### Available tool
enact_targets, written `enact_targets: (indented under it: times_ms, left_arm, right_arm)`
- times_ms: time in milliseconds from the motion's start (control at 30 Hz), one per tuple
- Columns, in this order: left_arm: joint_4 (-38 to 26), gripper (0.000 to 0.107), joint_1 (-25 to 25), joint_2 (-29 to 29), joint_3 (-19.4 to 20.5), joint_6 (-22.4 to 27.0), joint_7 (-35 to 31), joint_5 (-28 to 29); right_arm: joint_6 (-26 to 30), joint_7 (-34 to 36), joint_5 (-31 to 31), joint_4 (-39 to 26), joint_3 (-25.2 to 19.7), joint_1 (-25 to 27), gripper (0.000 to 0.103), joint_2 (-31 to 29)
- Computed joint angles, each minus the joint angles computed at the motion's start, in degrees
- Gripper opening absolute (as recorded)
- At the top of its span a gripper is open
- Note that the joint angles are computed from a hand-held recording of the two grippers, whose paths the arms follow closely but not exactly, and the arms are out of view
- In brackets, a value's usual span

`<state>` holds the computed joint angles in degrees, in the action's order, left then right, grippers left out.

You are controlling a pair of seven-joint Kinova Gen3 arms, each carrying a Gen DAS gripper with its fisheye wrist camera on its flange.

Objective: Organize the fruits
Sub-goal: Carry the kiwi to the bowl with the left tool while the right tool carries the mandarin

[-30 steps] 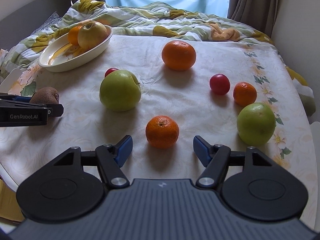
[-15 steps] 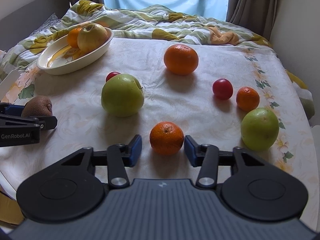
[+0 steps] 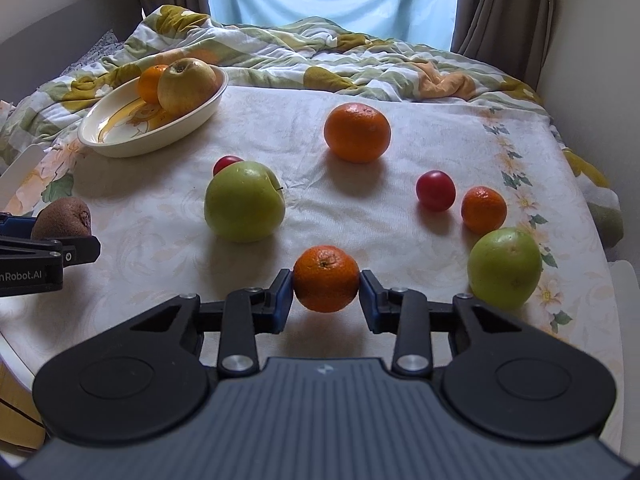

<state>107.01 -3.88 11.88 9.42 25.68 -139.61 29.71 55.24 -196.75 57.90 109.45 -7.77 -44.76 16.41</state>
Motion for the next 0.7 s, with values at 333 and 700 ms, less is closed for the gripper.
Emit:
enact_targets:
  times_ms: [333,700]
  left_arm:
    - [-0.37,0.067,0.22,-5.05,-2.32,2.61,0.62,2.52]
    - [-4.83,0.067,0.63,-6.37,-5.05,5.39,2.56,4.19]
  right_arm:
    - [3.38,2.46,-0.44,-1.11,-1.72,-0.75,0.051,-3.2]
    - [5.65,11.07,-1.59,-6.03,-3.24,1.06,0.051,-6.22]
